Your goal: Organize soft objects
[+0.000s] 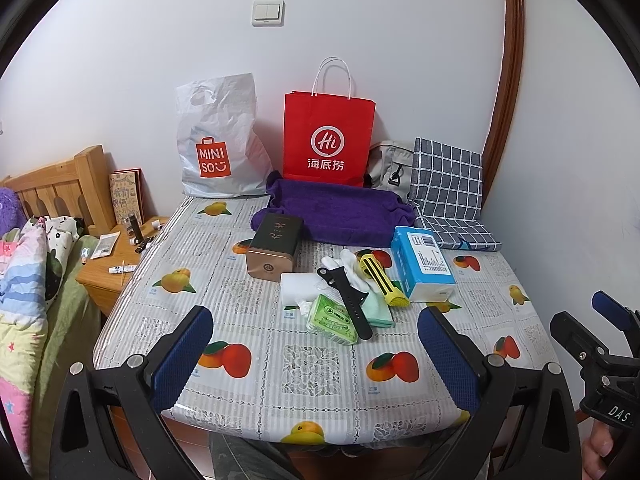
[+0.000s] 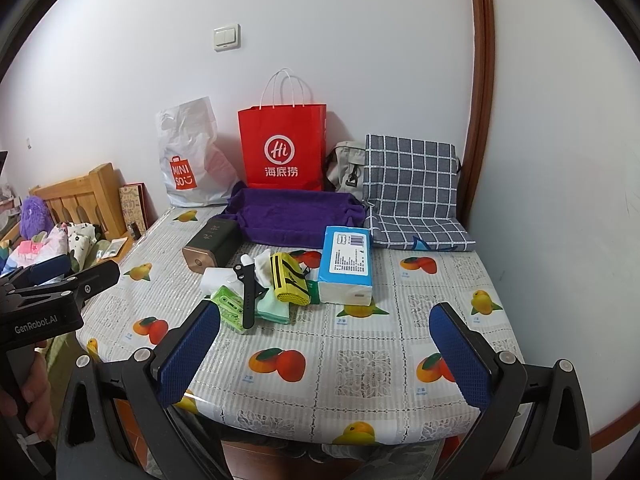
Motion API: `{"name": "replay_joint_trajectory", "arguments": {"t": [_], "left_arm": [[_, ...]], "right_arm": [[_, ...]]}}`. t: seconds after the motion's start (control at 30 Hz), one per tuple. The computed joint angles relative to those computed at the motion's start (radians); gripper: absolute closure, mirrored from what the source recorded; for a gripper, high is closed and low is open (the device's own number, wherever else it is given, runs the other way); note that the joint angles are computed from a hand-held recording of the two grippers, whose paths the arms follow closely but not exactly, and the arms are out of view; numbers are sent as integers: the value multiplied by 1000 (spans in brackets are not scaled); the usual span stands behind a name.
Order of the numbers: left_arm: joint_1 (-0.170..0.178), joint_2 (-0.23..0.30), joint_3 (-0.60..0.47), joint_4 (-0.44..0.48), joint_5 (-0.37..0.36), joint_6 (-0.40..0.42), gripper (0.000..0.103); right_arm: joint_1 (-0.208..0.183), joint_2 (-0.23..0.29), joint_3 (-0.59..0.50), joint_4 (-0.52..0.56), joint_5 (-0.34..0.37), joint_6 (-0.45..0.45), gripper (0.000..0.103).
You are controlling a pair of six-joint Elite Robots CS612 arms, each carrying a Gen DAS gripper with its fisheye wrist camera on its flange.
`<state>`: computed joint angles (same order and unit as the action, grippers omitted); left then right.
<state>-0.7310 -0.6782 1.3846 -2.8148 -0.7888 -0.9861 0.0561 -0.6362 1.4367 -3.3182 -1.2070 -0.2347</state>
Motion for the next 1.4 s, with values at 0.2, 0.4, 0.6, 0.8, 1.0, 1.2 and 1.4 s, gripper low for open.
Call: {"name": "replay_joint_trajectory", "arguments": {"t": [0.2,0.4,0.6,0.8,1.0,1.2,1.4], "left_arm": [[0,0,-1,1,1,0,0],[0,0,-1,5,2,-1,0],[0,0,-1,2,2,2,0],[-1,-1,-2,10,10,-4,0],[5,-3,2,-9,13,11,0],[22,15,-28,23,-9,14,0],[44,43,-60,101,-21,-5,0]], "right_arm": [[0,0,1,-3,0,1,0],[2,-3,3,-3,0,1,0],[3,-7,5,2,7,1,0],[2,-6,5,1,10,3,0],[2,-1,-3,3,11,-1,0],[4,21,-40,46,4,0,0],[9,65,-104,112,4,-17,0]]}}
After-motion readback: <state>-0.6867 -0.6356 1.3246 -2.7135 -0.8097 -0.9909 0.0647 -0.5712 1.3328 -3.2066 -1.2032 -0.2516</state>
